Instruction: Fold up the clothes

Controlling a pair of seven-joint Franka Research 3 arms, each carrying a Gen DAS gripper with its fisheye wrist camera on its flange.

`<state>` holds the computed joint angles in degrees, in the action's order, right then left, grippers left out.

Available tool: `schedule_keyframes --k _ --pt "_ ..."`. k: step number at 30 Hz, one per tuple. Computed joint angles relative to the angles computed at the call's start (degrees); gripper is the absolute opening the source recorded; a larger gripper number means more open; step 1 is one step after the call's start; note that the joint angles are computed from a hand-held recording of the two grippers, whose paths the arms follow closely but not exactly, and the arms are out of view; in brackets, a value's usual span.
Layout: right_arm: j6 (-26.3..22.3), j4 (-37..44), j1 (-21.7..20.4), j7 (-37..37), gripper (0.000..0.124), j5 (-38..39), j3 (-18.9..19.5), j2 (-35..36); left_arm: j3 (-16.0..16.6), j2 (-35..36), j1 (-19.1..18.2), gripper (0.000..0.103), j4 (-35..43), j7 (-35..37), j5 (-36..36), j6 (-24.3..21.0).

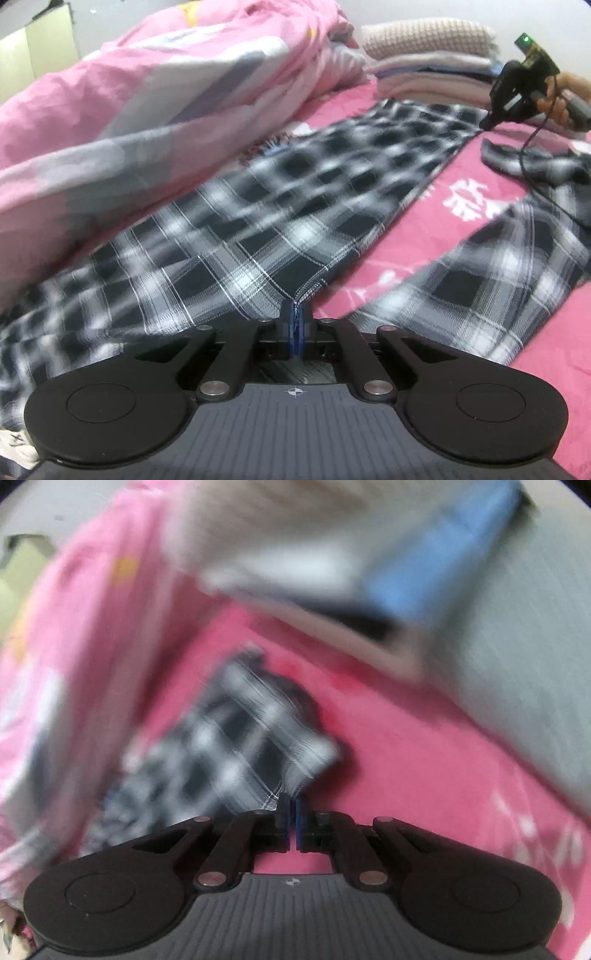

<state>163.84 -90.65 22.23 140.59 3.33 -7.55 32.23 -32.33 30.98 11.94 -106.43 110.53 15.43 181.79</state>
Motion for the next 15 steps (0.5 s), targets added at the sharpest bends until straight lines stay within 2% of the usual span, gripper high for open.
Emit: schedule_keyframes --k 3,4,5,7,9,11,12,13,14,15 --pt "4.42 -3.61 -0.69 -1.01 0.003 1.36 1.06 -0.71 0.54 -0.28 -0.52 0.001 0.17 0.04 -0.16 -1.25" --pt "4.45 -3.92 -0.31 -1.77 0.005 1.42 0.69 -1.14 -0.19 -0.40 0.13 0.003 0.12 0.02 -0.88 -1.77" --pt "2.71 -3.86 1.76 -0.91 0.005 -0.61 -1.68 -1.80 -1.33 -0.54 1.21 0.003 -0.25 0.13 -1.79 -1.86" --pt "-1.25 -3.45 5.40 1.18 0.016 -5.69 -5.75 -3.07 -3.84 -0.77 3.59 0.007 -0.98 0.31 -3.51 -2.07" --pt "-4.39 -3.15 10.86 6.02 0.019 -15.24 -11.58 -4.09 -10.77 -0.30 9.90 0.009 -2.56 2.09 -6.00 -2.56" --pt "-6.73 -1.74 14.43 8.81 0.019 -23.66 -14.82 -4.35 -18.85 1.09 16.95 0.014 -4.40 5.33 -9.70 -2.02" --pt "-7.58 -0.11 15.23 9.10 0.019 -26.64 -15.22 -3.99 -20.60 2.12 18.57 0.017 -4.56 3.78 -8.22 -0.92" --pt "-7.58 2.65 14.15 7.23 0.020 -27.27 -13.67 -2.74 -22.00 2.95 19.73 0.018 -4.73 3.16 -7.96 0.22" --pt "-7.57 5.70 12.83 5.01 0.019 -27.61 -11.86 -1.30 -21.73 3.08 19.39 0.019 -4.75 1.66 -7.65 1.73" --pt "-7.66 9.76 10.49 1.16 0.019 -26.43 -8.51 0.88 -19.46 3.16 17.14 0.019 -3.73 0.79 -7.44 2.56"
